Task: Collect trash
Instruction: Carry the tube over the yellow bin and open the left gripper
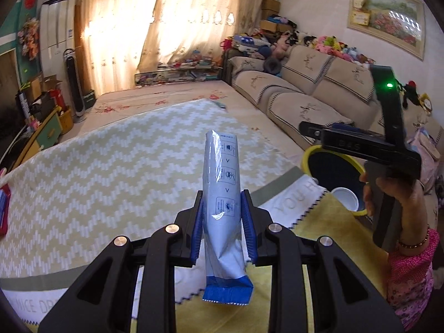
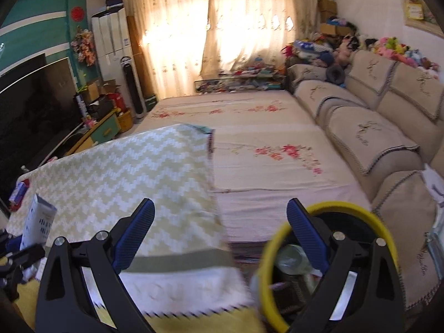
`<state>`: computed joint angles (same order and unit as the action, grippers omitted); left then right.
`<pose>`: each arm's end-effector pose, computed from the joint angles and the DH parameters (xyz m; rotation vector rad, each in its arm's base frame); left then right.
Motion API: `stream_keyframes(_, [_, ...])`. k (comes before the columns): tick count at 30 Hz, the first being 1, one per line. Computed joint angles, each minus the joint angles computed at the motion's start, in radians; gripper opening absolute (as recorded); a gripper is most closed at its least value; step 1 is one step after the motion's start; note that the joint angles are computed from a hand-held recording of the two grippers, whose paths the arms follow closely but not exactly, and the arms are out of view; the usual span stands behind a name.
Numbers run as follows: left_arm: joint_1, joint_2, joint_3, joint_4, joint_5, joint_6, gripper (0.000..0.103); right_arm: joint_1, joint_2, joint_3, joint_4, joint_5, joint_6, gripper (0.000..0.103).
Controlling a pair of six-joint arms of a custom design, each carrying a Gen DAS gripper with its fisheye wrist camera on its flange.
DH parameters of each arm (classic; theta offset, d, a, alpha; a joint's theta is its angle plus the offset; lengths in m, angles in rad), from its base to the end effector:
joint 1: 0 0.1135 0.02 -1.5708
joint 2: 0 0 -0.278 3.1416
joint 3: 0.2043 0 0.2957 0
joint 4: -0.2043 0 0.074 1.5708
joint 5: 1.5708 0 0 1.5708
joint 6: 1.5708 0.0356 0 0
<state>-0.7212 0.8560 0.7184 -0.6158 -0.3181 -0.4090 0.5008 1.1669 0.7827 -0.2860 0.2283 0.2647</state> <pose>0.1662 -0.1313 0.2694 0.1982 2.2792 -0.2201 0.2555 0.1307 0.2487 -0.1394 2.2212 0.1649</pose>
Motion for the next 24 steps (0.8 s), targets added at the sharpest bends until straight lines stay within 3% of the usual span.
stream_keyframes(7, [-0.088, 0.284, 0.171, 0.113, 0.079, 0.047, 0.026, -0.27, -0.428, -0.188, -0.21, -0.048, -0.09, 0.091])
stream_keyframes(11, [-0.137, 0.487, 0.324, 0.146, 0.133, 0.075, 0.027, -0.535, -0.606, -0.222, -0.326, -0.177, -0.202, 0.091])
stream_keyframes(17, [-0.174, 0.816, 0.613, 0.148, 0.228, 0.107, 0.027, -0.891, -0.683, -0.194, -0.364, -0.412, -0.324, 0.093])
stream_keyframes(24, [-0.189, 1.194, 1.0, 0.058, 0.281, 0.112, 0.026, -1.051, -0.671, -0.183, -0.385, -0.528, -0.407, 0.093])
